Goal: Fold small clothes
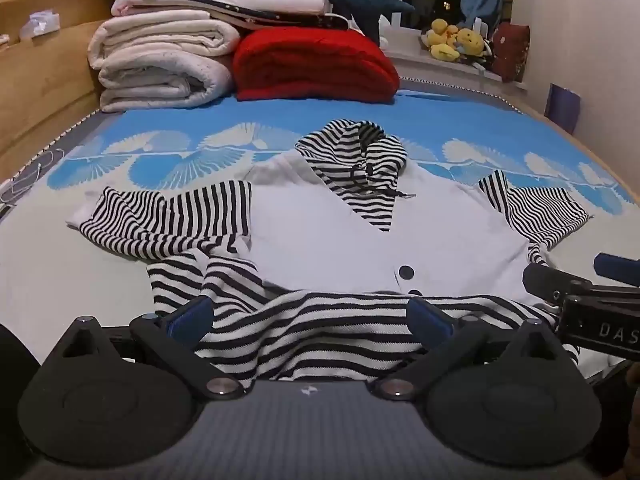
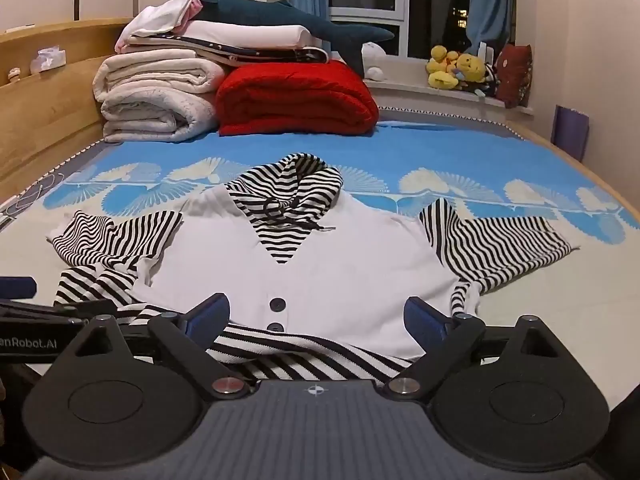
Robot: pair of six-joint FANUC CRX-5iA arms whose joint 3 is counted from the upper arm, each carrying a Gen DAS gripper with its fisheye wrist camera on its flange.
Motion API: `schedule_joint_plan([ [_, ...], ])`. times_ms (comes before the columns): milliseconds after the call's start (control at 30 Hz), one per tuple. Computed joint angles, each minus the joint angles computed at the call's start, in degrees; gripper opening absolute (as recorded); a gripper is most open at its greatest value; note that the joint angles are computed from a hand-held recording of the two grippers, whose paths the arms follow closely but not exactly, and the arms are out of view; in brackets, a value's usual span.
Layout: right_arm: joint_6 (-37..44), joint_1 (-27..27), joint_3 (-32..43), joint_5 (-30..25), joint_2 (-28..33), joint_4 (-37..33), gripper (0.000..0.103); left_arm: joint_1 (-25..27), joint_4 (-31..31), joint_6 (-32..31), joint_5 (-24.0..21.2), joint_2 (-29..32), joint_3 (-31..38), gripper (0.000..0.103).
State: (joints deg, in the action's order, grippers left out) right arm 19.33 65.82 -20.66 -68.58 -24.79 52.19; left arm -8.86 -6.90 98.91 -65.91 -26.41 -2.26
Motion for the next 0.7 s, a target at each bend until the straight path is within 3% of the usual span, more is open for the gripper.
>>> schedule_joint_plan([
  [133,-0.14,-0.78,-0.07,0.39,-0.14,-1.72,0.094,3.23,5.73,-2.55,0.03,-0.13,-1.38,0.102],
  [700,0.56,-0.9,-0.73,2.81,-0.2,-1.86,0.089,1.66,1.51,0.32,-1.06,0.85,0.07,0.102],
])
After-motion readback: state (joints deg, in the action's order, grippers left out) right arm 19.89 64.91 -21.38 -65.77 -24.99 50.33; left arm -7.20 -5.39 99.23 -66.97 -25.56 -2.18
